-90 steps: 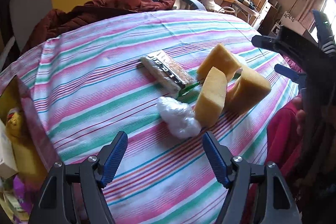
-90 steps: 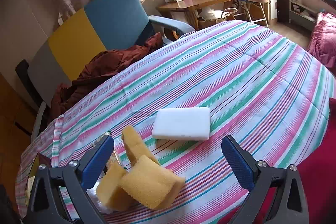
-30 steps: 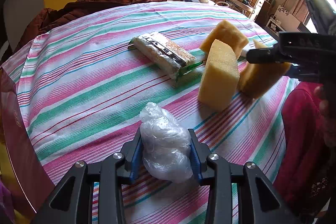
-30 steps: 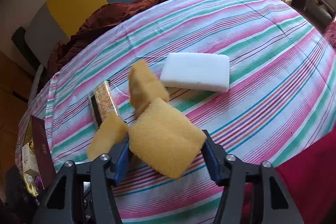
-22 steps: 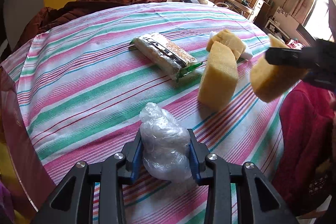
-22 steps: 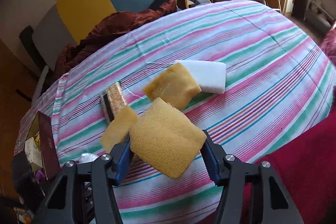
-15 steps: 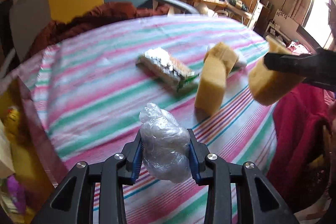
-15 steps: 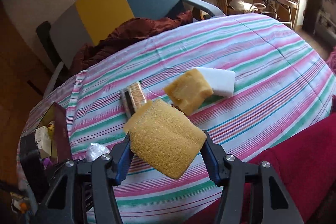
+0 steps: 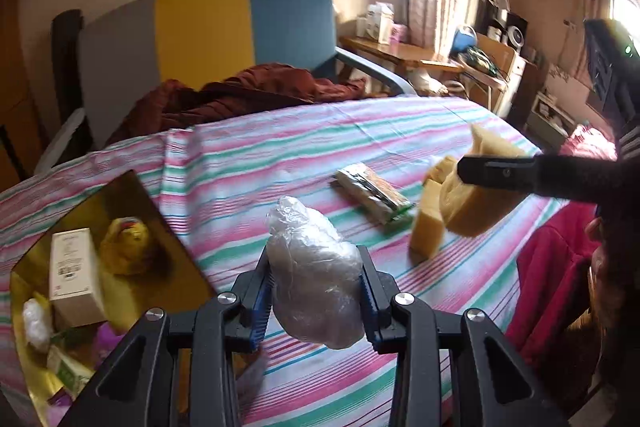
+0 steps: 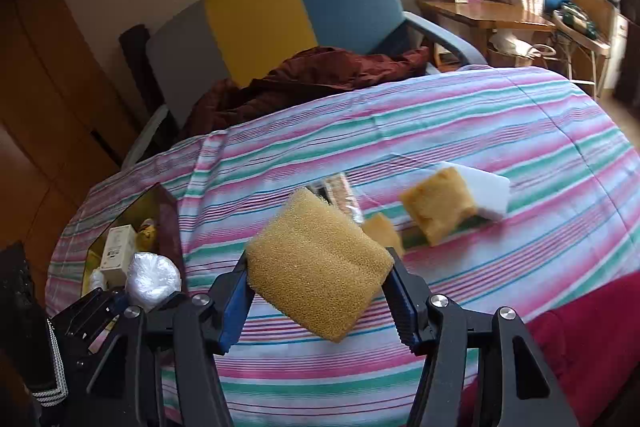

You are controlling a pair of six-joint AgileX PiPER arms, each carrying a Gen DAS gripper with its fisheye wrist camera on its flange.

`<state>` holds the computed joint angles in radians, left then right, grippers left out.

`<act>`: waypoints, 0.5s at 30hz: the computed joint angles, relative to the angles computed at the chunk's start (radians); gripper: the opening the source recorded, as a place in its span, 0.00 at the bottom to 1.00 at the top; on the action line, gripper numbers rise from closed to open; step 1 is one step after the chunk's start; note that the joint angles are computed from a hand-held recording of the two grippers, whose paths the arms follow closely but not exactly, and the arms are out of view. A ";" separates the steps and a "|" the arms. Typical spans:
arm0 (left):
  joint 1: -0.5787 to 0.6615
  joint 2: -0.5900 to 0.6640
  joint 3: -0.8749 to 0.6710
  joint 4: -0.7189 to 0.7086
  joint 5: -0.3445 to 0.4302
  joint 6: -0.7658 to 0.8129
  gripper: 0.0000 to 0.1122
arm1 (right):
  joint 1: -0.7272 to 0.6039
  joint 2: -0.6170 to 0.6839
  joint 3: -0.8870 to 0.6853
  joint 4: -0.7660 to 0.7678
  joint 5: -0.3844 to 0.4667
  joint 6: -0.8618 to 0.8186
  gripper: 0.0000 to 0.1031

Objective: Organize objects
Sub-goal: 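Carry the wrapped item and yellow sponge over the gold tray and release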

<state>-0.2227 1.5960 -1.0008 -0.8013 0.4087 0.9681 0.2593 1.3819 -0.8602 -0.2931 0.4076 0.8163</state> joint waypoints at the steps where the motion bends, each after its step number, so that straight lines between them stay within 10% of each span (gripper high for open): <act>1: 0.016 -0.014 0.008 -0.005 0.001 0.008 0.33 | 0.014 0.012 -0.014 0.001 0.001 -0.004 0.59; 15: 0.277 -0.051 0.025 -0.054 0.068 0.057 0.33 | 0.196 0.238 -0.263 0.140 0.026 -0.185 0.60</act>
